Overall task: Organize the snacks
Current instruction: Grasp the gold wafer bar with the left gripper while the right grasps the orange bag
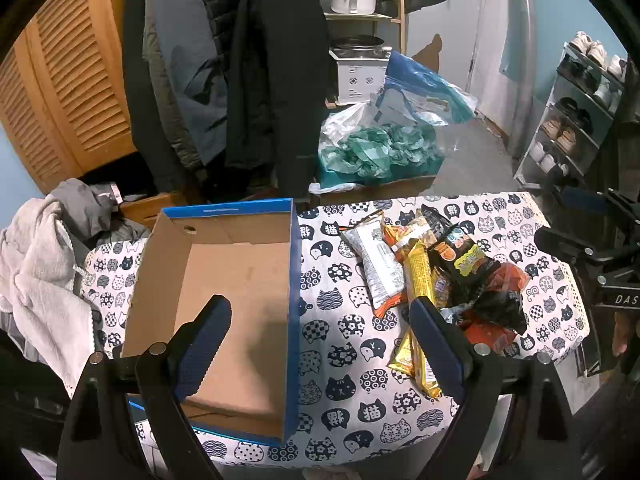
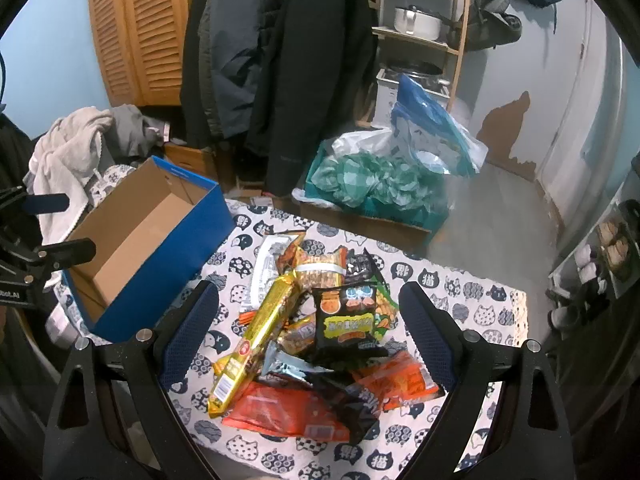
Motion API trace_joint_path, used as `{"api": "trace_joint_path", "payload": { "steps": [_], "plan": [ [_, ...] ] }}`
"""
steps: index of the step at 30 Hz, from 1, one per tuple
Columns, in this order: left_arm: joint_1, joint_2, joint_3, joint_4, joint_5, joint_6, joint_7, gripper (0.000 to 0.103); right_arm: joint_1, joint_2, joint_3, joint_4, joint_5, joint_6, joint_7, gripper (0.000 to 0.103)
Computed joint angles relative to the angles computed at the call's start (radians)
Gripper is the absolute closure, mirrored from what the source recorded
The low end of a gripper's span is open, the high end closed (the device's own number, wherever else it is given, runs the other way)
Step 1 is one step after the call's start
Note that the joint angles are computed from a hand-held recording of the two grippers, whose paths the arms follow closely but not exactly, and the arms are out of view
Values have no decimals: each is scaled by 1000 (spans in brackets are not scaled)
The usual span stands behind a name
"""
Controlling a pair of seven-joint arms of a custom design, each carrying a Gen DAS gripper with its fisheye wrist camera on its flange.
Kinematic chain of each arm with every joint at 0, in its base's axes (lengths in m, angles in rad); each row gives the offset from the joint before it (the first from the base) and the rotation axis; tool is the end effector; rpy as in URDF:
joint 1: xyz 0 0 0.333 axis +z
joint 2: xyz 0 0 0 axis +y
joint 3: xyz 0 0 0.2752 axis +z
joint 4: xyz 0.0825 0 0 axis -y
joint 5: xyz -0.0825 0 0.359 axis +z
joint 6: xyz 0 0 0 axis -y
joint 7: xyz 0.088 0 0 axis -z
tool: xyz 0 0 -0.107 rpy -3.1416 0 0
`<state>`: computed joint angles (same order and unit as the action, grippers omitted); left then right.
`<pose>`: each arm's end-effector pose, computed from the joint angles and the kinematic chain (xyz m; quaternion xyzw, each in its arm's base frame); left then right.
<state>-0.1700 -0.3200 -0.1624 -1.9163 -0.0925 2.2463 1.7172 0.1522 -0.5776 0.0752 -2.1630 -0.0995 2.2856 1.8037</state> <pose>0.4572 -0.1740 0.6592 -0.5023 0.8041 -0.2559 0.1888 0.4037 0.0997 0.6601 -0.6745 0.6512 -0.2374 0.2541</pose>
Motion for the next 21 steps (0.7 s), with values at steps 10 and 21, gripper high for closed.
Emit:
{"api": "trace_joint_path", "payload": {
  "steps": [10,21],
  "plan": [
    [-6,15,-1,17,-7,-17,5,10,-6,-9,2,-8,-6,-21,-3,13],
    [-9,111,-14,99,-17,-103,10,10,-62,-3,6,-10,-77,-124,50,13]
  ]
}}
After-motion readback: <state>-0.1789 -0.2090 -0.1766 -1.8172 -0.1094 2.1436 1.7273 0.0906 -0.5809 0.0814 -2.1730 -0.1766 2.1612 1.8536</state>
